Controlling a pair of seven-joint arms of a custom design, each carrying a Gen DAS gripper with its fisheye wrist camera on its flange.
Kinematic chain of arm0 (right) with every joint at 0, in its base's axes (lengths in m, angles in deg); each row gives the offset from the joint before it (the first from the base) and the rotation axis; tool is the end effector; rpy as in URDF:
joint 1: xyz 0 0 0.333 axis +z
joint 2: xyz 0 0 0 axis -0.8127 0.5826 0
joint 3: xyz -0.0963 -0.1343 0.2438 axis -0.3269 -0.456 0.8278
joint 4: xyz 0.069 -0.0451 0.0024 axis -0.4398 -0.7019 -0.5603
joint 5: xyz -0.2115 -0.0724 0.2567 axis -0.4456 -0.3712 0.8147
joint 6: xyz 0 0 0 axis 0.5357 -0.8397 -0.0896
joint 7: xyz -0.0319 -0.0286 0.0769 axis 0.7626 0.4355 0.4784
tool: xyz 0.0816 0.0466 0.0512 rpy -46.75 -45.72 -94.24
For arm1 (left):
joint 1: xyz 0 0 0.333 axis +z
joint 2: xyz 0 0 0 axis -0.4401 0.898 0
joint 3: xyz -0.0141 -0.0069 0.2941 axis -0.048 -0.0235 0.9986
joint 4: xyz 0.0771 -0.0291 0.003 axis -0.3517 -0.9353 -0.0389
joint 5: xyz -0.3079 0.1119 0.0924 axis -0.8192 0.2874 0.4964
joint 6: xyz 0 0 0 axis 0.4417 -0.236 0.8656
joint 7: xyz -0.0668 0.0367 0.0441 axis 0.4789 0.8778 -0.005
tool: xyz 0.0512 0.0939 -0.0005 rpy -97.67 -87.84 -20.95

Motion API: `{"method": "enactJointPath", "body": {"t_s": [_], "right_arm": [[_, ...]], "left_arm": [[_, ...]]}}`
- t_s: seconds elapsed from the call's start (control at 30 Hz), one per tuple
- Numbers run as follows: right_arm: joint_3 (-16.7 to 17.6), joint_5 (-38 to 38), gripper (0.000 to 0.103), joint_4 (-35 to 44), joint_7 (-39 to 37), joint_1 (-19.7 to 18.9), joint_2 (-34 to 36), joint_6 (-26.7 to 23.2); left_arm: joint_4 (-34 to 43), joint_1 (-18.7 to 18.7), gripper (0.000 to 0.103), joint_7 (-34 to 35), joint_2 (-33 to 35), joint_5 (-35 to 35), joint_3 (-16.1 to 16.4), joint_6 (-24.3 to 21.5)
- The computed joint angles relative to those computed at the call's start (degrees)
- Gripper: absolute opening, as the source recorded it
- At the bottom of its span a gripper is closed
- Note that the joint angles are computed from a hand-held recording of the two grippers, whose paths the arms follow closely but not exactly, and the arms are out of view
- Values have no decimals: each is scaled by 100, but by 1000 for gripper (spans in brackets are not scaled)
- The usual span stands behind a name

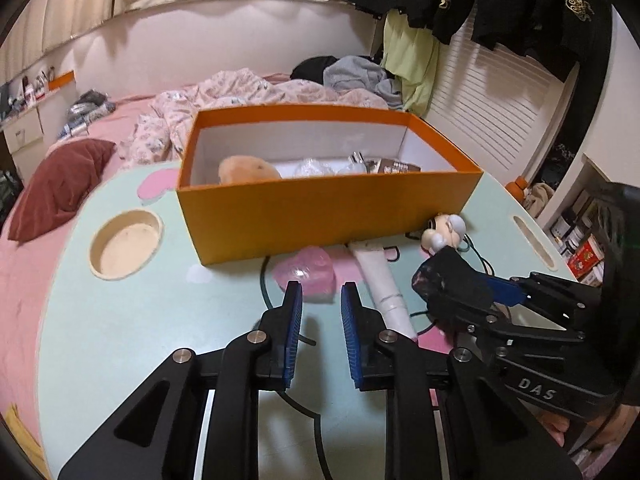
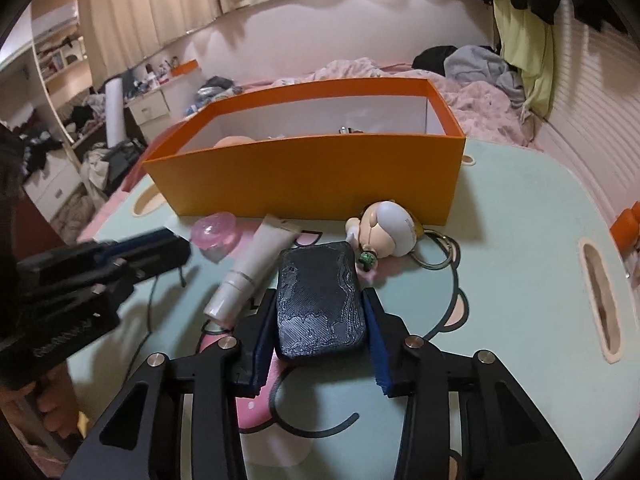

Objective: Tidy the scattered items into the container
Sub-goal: 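Grasp the black lace case with the right tool while the left tool grasps the pink heart, then carry the pink heart and black case over the box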

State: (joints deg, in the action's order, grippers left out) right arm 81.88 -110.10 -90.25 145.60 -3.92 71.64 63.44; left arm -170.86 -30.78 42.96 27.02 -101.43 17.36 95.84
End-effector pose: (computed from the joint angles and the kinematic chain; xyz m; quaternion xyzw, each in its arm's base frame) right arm 0.4729 0.5142 0.3695 -0.6218 0.6917 -0.2019 0.3068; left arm 0.5375 -0.2992 0.3853 -0.4665 0.7969 -0.3703 0.1011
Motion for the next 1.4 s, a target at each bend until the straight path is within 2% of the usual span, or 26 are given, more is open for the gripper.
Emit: {"method": "enactJointPath", "body": {"t_s": [0.07,0.1,0.23,0.33,0.47,0.57,0.6,0.7,0.73,0.8,0.87,0.93,0.97,1.07,1.17,1.2,1.23,1.27,1.33,1.4], "right_arm": [[-96,-163,39,-221,269,31,-111,297],[-130,-230,39,-246,340,57,-140,317],[-268,-722,39,-468,798,157,-335,532],[-290,-1034,39,-580,1119,165,-456,577],[-191,-1253,39,-684,1361,57,-565,578],[-122,-1366,39,-752,1507,-23,-614,613],[-101,-1395,39,-753,1540,-42,-615,620],[-56,-1461,39,-756,1580,-82,-616,625],[-44,-1484,39,-759,1583,-93,-618,632],[-27,-1525,39,-773,1607,-119,-619,684],[-17,-1544,39,-787,1621,-139,-624,707],[-18,-1572,39,-820,1667,-149,-637,754],[-18,-1585,39,-837,1694,-158,-642,783],[-5,-1588,39,-856,1694,-171,-646,803],[-6,-1611,39,-861,1717,-170,-642,833],[-12,-1626,39,-862,1731,-164,-639,835],[-18,-1643,39,-867,1747,-156,-643,835],[-23,-1662,39,-870,1772,-149,-645,838],[-30,-1691,39,-867,1813,-147,-639,844],[-18,-1684,39,-857,1809,-152,-632,827]], "left_arm": [[28,293,22,149,82,-157,-322,-59],[24,344,23,180,95,-210,-377,-48],[39,135,30,78,81,-171,-145,-14],[32,128,35,75,99,-152,-152,-18],[8,32,36,84,102,-53,-100,10],[168,-319,36,-97,130,161,256,-69],[269,-516,36,-222,155,273,471,-115],[648,-1388,36,-968,239,814,1492,-420],[754,-1544,36,-1185,279,977,1687,-510],[864,-1606,36,-1416,339,1192,1783,-576],[935,-1618,41,-1558,387,1364,1808,-614],[1077,-1796,60,-1761,459,1670,2014,-755],[1127,-1782,62,-1792,493,1754,2003,-796],[1273,-1883,62,-2026,599,2022,2123,-785],[1476,-1735,59,-2042,735,2008,1937,-945],[1534,-1706,43,-2072,766,1989,1909,-1053],[1522,-1804,39,-2216,749,2080,2045,-1037],[1504,-1812,39,-2267,729,2130,2069,-1045],[1407,-1627,39,-2142,684,2080,1880,-1001],[1158,-1586,39,-2171,546,2095,1884,-749]]}}
